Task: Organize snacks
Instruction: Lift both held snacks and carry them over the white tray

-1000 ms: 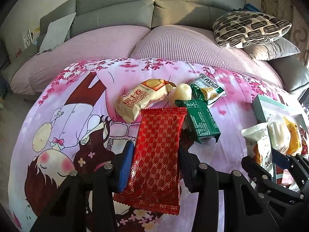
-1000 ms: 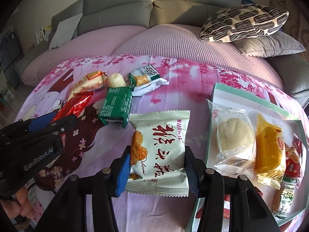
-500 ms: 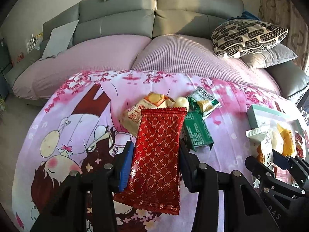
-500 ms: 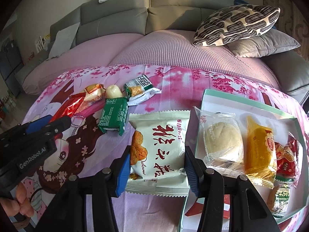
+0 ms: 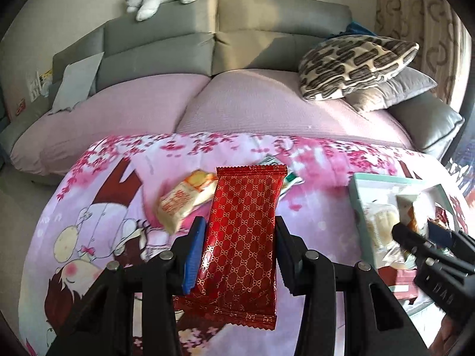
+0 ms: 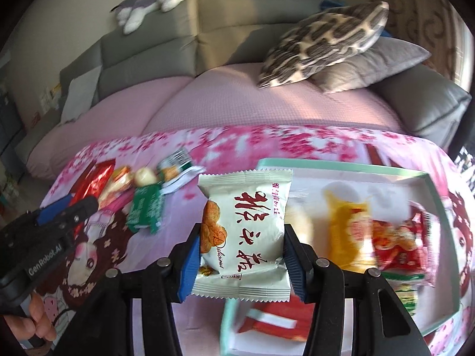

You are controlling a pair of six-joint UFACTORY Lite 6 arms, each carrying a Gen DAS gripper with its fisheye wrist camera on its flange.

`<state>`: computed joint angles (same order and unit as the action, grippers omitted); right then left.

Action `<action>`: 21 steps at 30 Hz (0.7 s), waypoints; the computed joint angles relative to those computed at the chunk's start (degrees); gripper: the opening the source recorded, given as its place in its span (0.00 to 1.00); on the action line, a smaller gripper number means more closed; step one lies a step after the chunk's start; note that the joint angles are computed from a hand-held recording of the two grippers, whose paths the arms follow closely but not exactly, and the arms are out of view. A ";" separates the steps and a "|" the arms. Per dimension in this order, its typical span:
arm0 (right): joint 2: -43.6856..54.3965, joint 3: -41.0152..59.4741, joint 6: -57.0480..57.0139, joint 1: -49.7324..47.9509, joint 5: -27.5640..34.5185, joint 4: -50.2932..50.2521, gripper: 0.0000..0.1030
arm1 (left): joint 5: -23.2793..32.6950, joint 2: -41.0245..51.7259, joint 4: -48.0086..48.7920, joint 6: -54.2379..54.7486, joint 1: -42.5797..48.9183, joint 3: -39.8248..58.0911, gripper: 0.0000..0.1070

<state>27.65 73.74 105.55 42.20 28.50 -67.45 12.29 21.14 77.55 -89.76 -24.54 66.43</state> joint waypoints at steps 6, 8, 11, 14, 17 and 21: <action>-9.91 -10.87 7.44 -4.46 2.00 -4.43 0.53 | 0.76 3.19 -8.18 9.63 -6.82 6.95 0.44; -13.11 -14.45 9.57 -6.47 2.16 -5.54 0.53 | 1.15 4.80 -11.27 13.11 -8.81 9.82 0.44; -17.14 -18.93 12.01 -9.29 2.13 -7.10 0.53 | 1.01 8.69 -20.79 23.19 -11.47 16.12 0.44; -20.56 -22.56 13.78 -11.93 2.35 -8.50 0.53 | 1.93 13.11 -30.76 34.13 -14.00 22.98 0.44; -22.87 -25.25 15.39 -14.37 2.02 -10.13 0.53 | 3.69 18.52 -41.99 45.93 -15.85 30.82 0.44; -23.51 -27.29 17.84 -17.18 -0.39 -13.00 0.53 | 7.26 25.76 -51.98 56.13 -17.08 40.90 0.44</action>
<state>4.14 46.45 123.38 25.02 28.12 -80.46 19.55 46.91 25.57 -33.63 -41.62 107.32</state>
